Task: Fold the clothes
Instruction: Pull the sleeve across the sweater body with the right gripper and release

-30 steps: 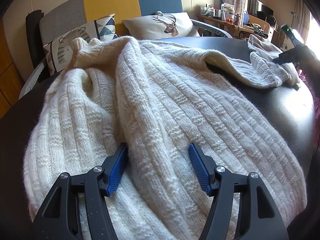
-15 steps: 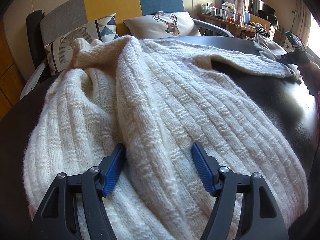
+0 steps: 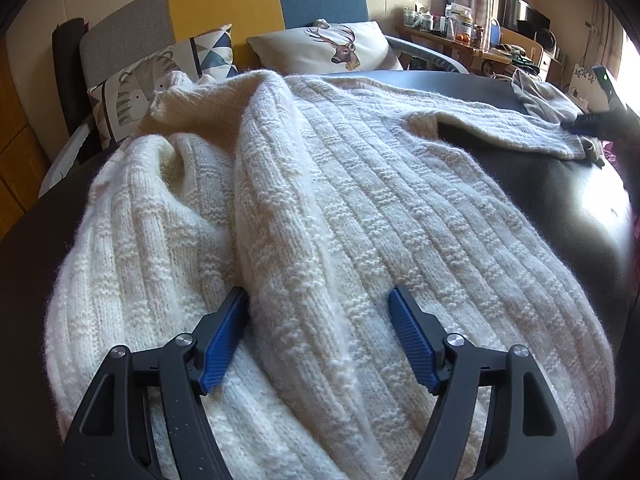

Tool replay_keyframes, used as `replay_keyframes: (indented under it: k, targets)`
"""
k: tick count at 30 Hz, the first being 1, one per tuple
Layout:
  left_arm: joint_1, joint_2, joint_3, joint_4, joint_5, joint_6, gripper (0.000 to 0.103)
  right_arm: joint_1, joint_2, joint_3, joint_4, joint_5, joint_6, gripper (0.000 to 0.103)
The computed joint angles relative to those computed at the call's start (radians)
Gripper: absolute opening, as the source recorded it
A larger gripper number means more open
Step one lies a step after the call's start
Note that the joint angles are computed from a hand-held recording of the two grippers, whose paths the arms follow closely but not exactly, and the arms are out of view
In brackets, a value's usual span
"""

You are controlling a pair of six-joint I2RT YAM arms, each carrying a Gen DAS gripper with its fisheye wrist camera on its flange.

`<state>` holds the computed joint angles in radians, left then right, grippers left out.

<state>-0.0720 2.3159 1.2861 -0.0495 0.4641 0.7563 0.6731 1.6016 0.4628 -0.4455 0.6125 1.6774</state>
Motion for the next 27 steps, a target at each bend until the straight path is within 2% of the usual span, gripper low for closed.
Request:
replay_keyframes:
  k: [3,6,8,11,14,19,22,25,27]
  targets:
    - [0.009,0.006,0.013,-0.016,0.01,0.002,0.076,-0.013,0.154,0.1,0.061,-0.112,-0.058,0.025]
    - [0.019,0.006,0.014,-0.026,0.02,-0.001,0.076,-0.019,0.261,0.231,-0.052,-0.079,-0.056,0.026]
    - [0.026,0.012,0.027,-0.041,0.026,-0.007,0.076,-0.049,0.284,0.273,-0.052,-0.064,-0.11,0.027]
    - [0.035,0.021,0.042,-0.057,0.033,-0.017,0.076,-0.105,0.305,0.318,-0.006,-0.056,-0.246,0.027]
    - [0.036,0.023,0.042,-0.053,0.033,-0.02,0.076,-0.174,0.354,0.406,-0.062,-0.048,-0.36,0.027]
    - [0.036,0.027,0.047,-0.055,0.035,-0.022,0.076,-0.298,0.267,0.272,0.103,-0.046,-0.479,0.028]
    - [0.038,0.029,0.052,-0.062,0.038,-0.023,0.076,-0.394,0.247,0.244,0.206,-0.08,-0.576,0.028]
    - [0.04,0.031,0.058,-0.068,0.041,-0.024,0.077,-0.377,0.223,0.261,0.179,-0.072,-0.539,0.028]
    - [0.041,0.033,0.062,-0.073,0.043,-0.024,0.077,-0.333,0.179,0.247,0.229,-0.047,-0.529,0.028]
